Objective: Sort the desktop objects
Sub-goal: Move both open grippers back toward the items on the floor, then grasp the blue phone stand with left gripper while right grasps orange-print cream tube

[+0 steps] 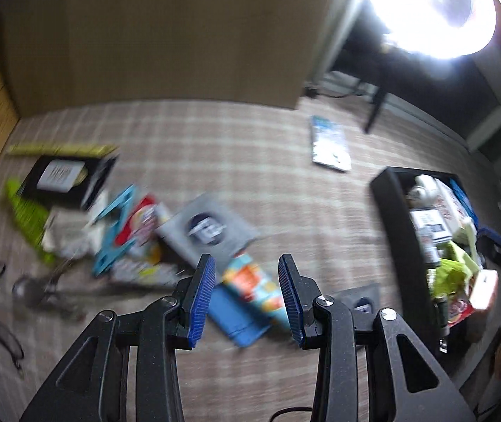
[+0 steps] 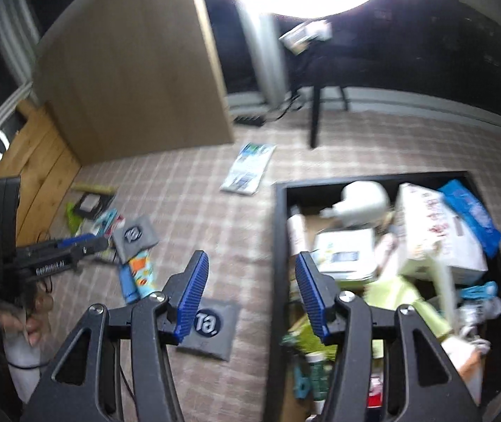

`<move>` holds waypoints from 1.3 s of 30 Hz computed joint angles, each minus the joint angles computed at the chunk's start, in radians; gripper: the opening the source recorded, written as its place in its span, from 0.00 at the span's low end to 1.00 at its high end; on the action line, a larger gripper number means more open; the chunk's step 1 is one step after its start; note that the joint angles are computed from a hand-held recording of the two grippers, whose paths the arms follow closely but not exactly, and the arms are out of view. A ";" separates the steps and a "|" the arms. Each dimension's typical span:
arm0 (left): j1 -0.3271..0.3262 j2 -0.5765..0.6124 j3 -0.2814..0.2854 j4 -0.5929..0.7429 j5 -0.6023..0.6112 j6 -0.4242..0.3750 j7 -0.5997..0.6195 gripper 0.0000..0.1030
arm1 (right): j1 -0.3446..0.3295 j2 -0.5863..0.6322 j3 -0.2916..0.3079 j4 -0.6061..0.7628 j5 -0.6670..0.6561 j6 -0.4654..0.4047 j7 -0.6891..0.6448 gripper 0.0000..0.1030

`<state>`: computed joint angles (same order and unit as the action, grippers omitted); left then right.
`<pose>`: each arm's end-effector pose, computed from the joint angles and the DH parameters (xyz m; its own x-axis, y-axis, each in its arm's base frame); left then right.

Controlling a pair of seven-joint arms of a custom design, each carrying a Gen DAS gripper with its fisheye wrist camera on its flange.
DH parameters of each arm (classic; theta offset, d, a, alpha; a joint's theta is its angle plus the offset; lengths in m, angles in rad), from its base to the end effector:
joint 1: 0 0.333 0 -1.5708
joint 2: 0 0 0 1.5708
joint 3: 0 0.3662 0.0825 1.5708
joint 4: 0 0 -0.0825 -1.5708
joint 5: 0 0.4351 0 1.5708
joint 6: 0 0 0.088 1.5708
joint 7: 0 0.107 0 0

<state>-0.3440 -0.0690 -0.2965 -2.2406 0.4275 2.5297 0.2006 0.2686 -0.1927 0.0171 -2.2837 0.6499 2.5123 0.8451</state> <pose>0.4631 -0.3532 0.4541 0.3572 -0.9117 0.2029 -0.8155 -0.4104 -0.4082 0.5315 0.1514 0.5004 0.5723 -0.7918 -0.2133 -0.7415 -0.3887 -0.5468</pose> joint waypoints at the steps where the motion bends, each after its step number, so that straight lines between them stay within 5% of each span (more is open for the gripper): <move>1: 0.001 -0.016 0.003 -0.028 -0.019 0.010 -0.010 0.35 | 0.004 0.003 0.005 -0.003 -0.006 -0.010 0.000 0.49; 12: -0.002 -0.019 0.005 -0.130 -0.129 0.117 -0.041 0.33 | 0.071 0.063 0.063 -0.008 -0.046 -0.062 -0.028 0.49; 30: 0.001 -0.007 0.011 -0.165 -0.185 0.147 -0.021 0.33 | 0.150 0.241 0.127 0.088 -0.254 -0.081 0.024 0.49; 35: -0.003 0.026 0.012 -0.139 -0.213 0.153 0.014 0.33 | 0.146 0.258 0.123 0.100 -0.277 -0.076 0.056 0.31; 39: -0.004 0.057 0.012 -0.104 -0.208 0.144 0.015 0.35 | 0.137 0.265 0.118 0.112 -0.280 -0.089 0.063 0.29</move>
<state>-0.3481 -0.0124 -0.2844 -2.3442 0.2191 2.6741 0.2159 0.4058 0.0723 0.1354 -2.1713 0.3702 2.4237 0.9079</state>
